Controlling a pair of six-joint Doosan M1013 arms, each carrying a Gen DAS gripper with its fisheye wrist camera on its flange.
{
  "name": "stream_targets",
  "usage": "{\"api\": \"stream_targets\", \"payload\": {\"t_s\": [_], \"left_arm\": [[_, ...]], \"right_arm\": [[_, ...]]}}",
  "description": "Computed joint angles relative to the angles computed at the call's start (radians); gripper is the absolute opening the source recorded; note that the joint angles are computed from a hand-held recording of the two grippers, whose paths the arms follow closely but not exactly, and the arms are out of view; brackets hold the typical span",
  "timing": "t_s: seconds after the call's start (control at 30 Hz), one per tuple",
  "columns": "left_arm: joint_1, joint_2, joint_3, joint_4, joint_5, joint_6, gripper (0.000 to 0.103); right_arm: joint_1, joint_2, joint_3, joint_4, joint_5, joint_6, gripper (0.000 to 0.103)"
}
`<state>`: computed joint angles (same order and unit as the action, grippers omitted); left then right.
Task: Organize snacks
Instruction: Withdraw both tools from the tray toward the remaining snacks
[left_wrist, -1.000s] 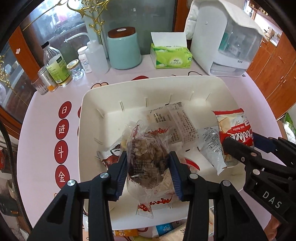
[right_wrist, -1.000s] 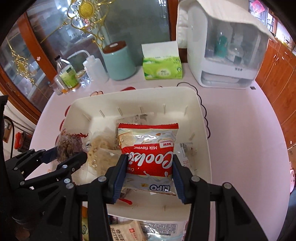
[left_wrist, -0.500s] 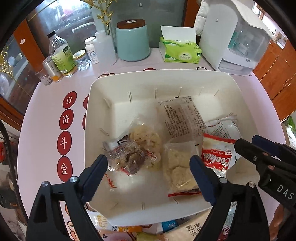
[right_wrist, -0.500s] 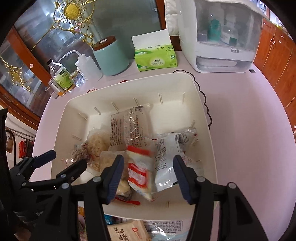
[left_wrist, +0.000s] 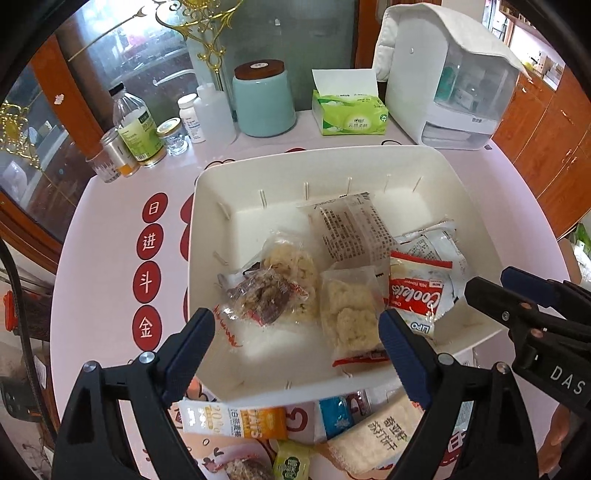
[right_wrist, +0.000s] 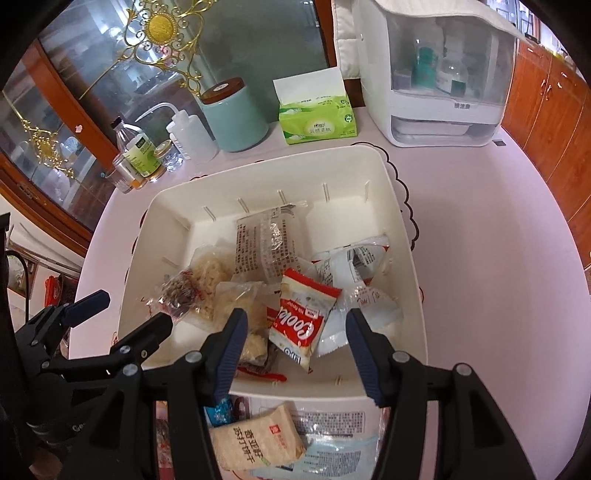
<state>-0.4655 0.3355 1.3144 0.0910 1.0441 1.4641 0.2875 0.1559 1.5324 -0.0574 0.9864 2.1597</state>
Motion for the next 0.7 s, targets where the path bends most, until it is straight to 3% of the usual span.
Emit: {"api": "stream_targets", "payload": {"t_s": [0.7], "left_arm": [[-0.018, -0.132, 0.129, 0.036, -0.061, -0.048, 0.09]], "right_arm": [[0.08, -0.096, 0.065, -0.077, -0.033, -0.012, 0.056]]}}
